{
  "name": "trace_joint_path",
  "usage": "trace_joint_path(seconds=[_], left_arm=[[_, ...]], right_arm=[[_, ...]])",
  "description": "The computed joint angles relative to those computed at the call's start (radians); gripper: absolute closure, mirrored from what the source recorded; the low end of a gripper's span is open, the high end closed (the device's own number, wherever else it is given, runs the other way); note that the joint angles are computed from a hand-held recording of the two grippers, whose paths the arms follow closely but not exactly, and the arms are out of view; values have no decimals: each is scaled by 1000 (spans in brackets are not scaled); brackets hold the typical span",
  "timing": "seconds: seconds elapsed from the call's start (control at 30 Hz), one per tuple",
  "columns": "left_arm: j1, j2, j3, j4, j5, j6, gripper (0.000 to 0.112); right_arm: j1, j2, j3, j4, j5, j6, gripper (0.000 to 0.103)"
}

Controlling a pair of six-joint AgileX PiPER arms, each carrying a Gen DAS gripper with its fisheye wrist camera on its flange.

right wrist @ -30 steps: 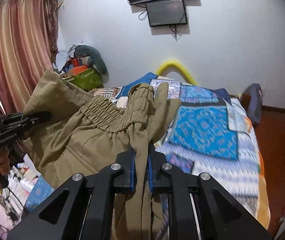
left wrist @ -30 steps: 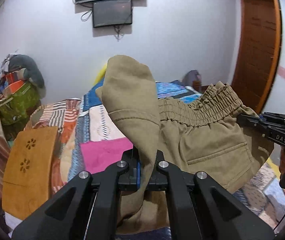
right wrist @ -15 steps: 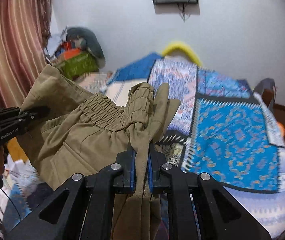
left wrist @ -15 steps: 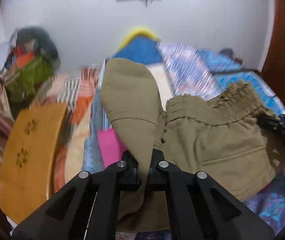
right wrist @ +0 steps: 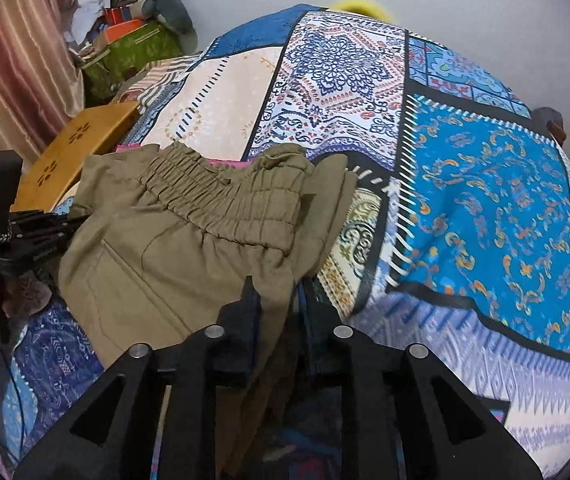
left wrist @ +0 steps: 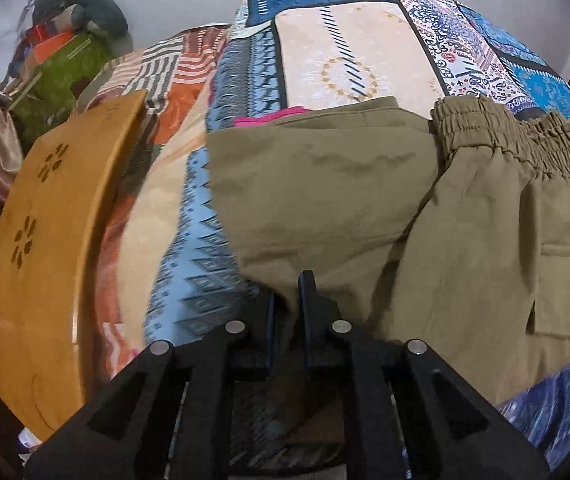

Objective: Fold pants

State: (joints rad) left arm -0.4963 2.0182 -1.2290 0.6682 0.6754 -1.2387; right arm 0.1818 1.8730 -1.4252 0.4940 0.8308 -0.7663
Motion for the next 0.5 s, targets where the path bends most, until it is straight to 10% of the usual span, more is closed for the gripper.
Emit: trace_joint_path(seconds=[0.3, 0.5], left_arm=[[-88, -206, 123, 1, 129, -58, 98], [-369, -409, 56, 103, 407, -167, 98]], right_arm=[[-51, -157, 74, -55, 23, 18, 68], [-168, -368, 113, 72, 164, -78, 68]])
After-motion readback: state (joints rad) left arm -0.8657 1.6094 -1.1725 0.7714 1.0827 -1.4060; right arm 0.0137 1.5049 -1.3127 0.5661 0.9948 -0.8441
